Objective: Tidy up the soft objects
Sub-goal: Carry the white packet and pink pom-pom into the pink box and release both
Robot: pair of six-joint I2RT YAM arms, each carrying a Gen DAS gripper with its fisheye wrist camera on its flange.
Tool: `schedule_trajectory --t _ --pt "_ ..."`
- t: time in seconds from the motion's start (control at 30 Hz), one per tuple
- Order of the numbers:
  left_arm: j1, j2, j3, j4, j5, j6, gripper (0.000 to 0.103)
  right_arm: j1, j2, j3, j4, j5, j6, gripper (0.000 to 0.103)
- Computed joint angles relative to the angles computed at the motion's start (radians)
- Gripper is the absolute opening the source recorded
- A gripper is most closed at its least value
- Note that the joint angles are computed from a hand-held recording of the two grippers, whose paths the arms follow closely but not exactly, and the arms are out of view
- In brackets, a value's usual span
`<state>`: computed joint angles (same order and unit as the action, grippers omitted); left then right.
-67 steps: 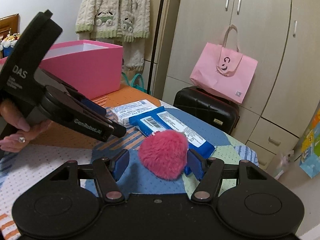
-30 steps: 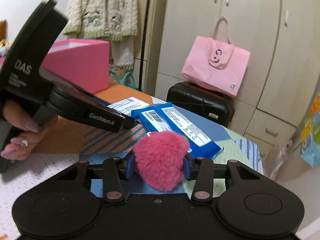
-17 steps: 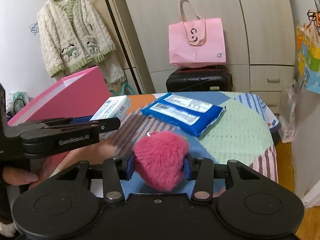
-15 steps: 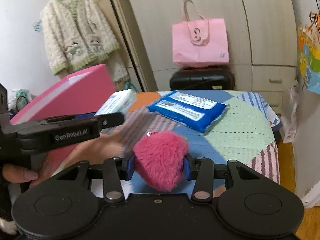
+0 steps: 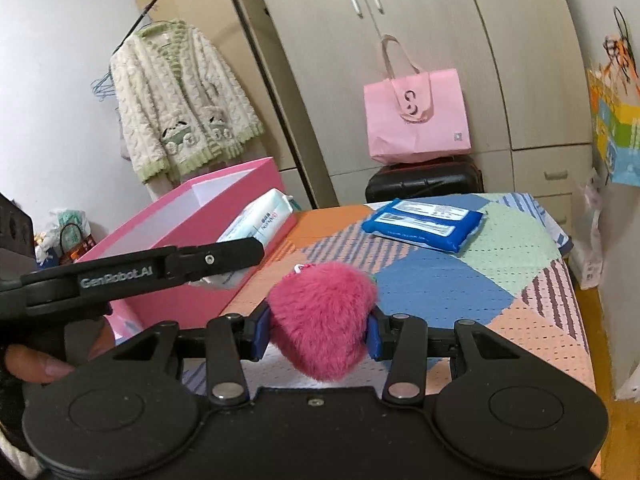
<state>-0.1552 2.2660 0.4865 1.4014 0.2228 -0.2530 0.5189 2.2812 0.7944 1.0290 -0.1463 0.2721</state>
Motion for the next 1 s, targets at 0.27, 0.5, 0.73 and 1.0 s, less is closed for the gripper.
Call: schedule_trajectory --t 0.27,0.5,0.73,1.0 --pt "0.049 -0.116 -0.186 0.074 0.041 0.023 0.038 0.085 -0.087 -0.107 0.033 0.088 -0.058 0.050" --pt "0.191 -0.276 -0.301 0.036 0.133 0.052 0.038 0.105 -0.162 -0.168 0.050 0.082 -0.041 0.050" --pt "0.349 -0.434 -0.341 -0.019 0.248 0.051 0.038 0.198 -0.243 -0.114 -0.020 0.109 -0.131 0.050" --pt "0.537 -0.460 -0.326 -0.023 0.289 0.069 0.038 0.253 -0.223 0.116 -0.233 0.111 -0.247 0.050"
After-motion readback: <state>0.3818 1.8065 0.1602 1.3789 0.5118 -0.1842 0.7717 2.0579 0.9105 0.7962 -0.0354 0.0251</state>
